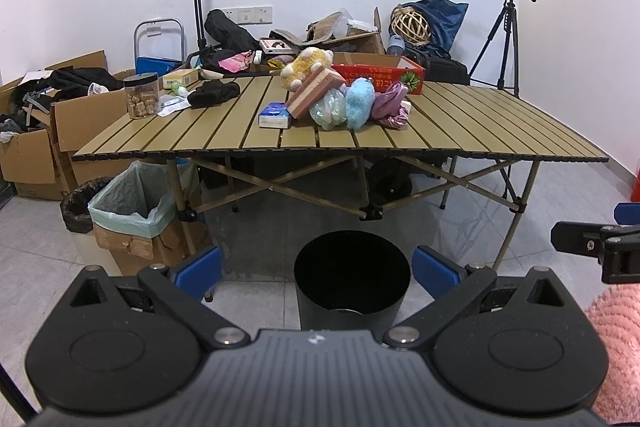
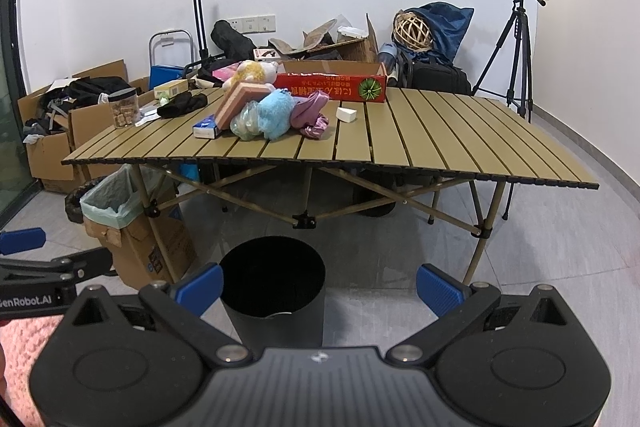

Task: Organize soft objects
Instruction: 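Move both tools toward the pile of items on the table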

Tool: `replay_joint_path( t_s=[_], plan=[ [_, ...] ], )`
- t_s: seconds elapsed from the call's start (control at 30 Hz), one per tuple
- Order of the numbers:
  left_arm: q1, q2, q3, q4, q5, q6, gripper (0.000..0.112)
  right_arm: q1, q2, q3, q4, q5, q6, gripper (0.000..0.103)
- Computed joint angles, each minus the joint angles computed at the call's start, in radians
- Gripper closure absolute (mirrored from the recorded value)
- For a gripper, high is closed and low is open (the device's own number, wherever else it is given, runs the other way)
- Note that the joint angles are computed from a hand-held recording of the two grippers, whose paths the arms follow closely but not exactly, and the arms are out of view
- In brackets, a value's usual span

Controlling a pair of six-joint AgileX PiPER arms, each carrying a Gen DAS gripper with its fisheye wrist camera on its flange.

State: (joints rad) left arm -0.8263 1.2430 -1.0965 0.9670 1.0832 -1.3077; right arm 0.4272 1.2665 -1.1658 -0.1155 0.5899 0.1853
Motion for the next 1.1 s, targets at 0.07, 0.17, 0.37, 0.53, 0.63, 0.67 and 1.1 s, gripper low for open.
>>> replay_joint_path(
  t_s=[0.07,0.17,0.37,0.53,0.63,0.67,1.1],
  plan=[
    [0.027,0.011,-0.013,0.0,-0.019,0.01,0.009,-0.006,0.022,-0.02,0.015,-0.007,-0.015,0.0],
    [0.057,0.019,-0.023,0.002,-0.038,0.016,0.009,-0.021,0.055,-0.056,0.05,-0.018,-0.051,0.0],
    [0.131,0.037,-0.048,0.006,-0.082,0.029,0.009,-0.037,0.134,-0.141,0.108,-0.038,-0.105,0.0],
    [0.19,0.066,-0.086,0.017,-0.113,0.037,0.009,-0.043,0.213,-0.229,0.147,-0.048,-0.143,0.0],
    [0.223,0.085,-0.11,0.018,-0.137,0.044,0.009,-0.043,0.264,-0.291,0.166,-0.051,-0.161,0.0],
    [0.237,0.093,-0.119,0.019,-0.147,0.047,0.009,-0.044,0.278,-0.309,0.174,-0.053,-0.167,0.0],
    [0.363,0.221,-0.229,0.029,-0.258,0.037,0.009,-0.055,0.468,-0.539,0.223,-0.085,-0.19,0.0]
  ],
)
